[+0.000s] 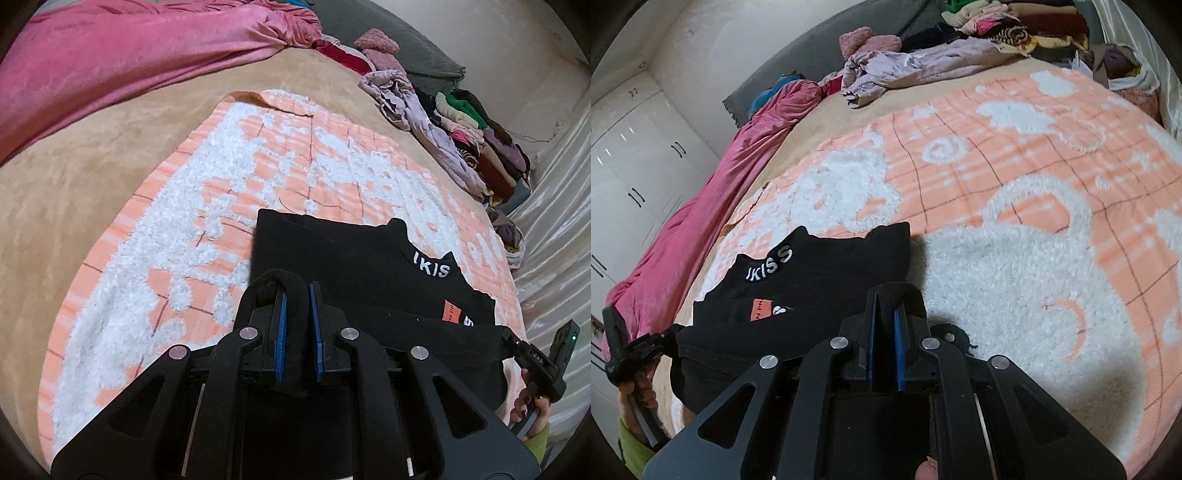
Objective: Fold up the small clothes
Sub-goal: 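Lay the hem over the collar and open both grippers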
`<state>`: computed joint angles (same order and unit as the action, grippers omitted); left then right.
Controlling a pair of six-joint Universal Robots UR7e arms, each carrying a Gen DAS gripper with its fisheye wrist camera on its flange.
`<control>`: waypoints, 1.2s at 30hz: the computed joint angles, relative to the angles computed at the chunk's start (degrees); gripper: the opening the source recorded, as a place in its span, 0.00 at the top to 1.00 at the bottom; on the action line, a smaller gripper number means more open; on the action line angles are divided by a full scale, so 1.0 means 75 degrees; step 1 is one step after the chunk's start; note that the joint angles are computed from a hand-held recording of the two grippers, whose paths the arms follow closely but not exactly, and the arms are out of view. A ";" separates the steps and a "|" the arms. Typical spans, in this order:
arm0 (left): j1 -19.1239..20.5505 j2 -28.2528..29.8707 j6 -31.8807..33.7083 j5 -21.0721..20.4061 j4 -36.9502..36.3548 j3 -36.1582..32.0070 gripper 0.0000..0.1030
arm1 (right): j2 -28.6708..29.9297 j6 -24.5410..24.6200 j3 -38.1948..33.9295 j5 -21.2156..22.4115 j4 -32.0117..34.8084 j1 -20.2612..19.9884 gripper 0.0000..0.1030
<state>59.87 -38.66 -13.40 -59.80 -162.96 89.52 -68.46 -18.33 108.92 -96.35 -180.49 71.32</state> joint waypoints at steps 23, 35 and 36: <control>-0.0070 -0.0429 0.0486 -0.0014 -0.1026 0.0522 0.73 | -0.0579 -0.1496 0.1182 -0.0327 -0.1849 0.0470 0.42; -0.0901 -0.0596 0.1853 0.0501 -0.2064 0.2308 0.84 | -0.0112 -0.3110 0.2047 -0.0709 -0.1722 0.0967 0.60; -0.0947 -0.0534 0.1894 0.0451 -0.1967 0.2315 0.84 | 0.0010 -0.3128 0.1993 -0.0808 -0.1718 0.0995 0.65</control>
<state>52.77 -42.67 0.80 -56.41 -177.71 106.89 -68.38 -41.79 123.87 -102.41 -193.38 78.78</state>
